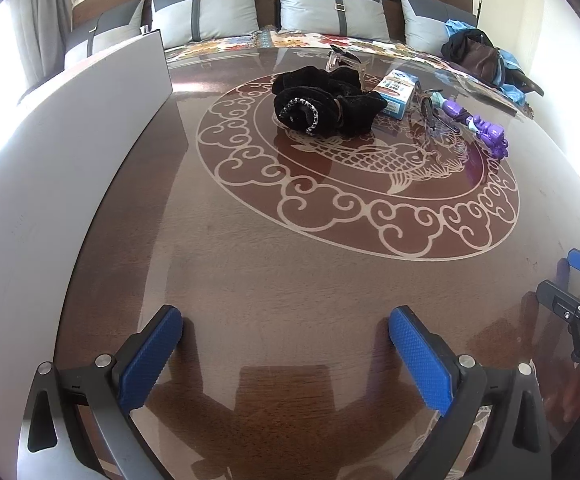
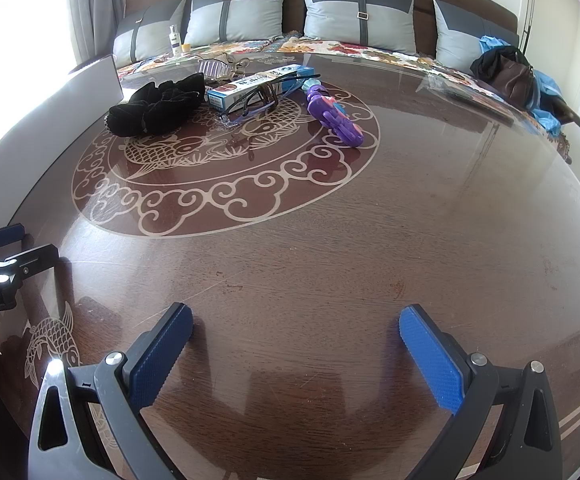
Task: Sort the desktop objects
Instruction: 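Move the open left gripper down toward the black gloves, then close the left gripper on the black gloves, then lift the black gloves with the left gripper while the right gripper grasps the purple toy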
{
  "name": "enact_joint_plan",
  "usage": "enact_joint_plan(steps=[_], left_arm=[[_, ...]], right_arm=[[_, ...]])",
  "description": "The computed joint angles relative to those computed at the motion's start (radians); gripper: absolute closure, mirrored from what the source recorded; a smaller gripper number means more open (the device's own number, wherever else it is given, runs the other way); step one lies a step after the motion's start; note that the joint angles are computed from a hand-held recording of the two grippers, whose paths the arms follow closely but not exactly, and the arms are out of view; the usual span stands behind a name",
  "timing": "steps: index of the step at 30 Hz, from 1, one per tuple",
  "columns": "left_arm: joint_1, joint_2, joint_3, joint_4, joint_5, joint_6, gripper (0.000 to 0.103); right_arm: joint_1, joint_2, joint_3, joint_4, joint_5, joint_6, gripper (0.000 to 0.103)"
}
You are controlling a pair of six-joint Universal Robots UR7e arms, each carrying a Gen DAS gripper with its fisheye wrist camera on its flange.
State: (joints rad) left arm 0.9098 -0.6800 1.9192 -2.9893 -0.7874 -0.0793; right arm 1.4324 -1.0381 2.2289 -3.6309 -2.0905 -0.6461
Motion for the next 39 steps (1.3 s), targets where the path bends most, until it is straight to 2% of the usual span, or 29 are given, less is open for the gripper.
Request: enact_joint_plan(steps=[2, 6, 12, 15, 18, 20, 21, 22, 25, 27, 29, 32, 35, 38, 39], left_arm=[[0.011, 0.006, -0.038, 0.047, -0.017, 0.019, 0.0], [0.038, 0.03, -0.178, 0.242, -0.04, -0.012, 0.0], [0.052, 0.105, -0.346, 0.154, -0.057, 0.054, 0.0], [0.06, 0.173, -0.467, 0.2, -0.043, 0.099, 0.0], [0.06, 0.242, -0.56, 0.238, 0.022, 0.186, 0.0], [0.065, 0.265, -0.593, 0.254, -0.001, 0.249, 0.0], [0.07, 0.263, -0.59, 0.258, -0.035, 0.269, 0.009], [0.074, 0.26, -0.584, 0.262, -0.062, 0.276, 0.042], [0.068, 0.241, -0.517, 0.181, -0.068, 0.271, 0.057], [0.068, 0.206, -0.445, 0.134, -0.094, 0.243, 0.06], [0.059, 0.166, -0.363, 0.101, -0.088, 0.212, 0.06], [0.05, 0.084, -0.234, 0.092, -0.143, 0.145, 0.06], [0.03, 0.026, -0.146, 0.11, -0.164, 0.121, 0.057], [0.015, 0.001, -0.106, 0.115, -0.168, 0.132, 0.035], [0.009, 0.003, -0.101, 0.1, -0.153, 0.15, 0.024]], right_arm=[[0.0, 0.0, 0.0, 0.0, 0.0, 0.0, 0.0], [0.0, 0.0, 0.0, -0.001, 0.0, 0.0, 0.0], [0.0, 0.0, 0.0, -0.001, 0.0, 0.0, 0.0], [0.001, 0.0, 0.0, -0.001, -0.001, 0.0, 0.0], [0.0, -0.001, 0.0, 0.0, -0.001, -0.001, 0.0], [0.001, 0.0, 0.0, -0.001, -0.001, 0.0, 0.0], [0.001, -0.001, -0.001, 0.002, -0.001, 0.0, 0.0], [0.001, -0.001, -0.001, 0.002, -0.002, 0.001, 0.0], [0.003, -0.002, -0.002, 0.004, -0.004, 0.002, 0.0], [0.003, -0.002, -0.002, 0.004, -0.005, 0.003, 0.0], [0.003, -0.002, -0.002, 0.004, -0.004, 0.002, 0.0], [0.003, -0.002, -0.002, 0.004, -0.004, 0.002, 0.0], [0.003, -0.002, -0.003, 0.005, -0.004, 0.002, 0.0], [0.002, -0.002, -0.003, 0.005, -0.004, 0.002, 0.0], [0.002, -0.002, -0.003, 0.005, -0.004, 0.002, 0.0]])
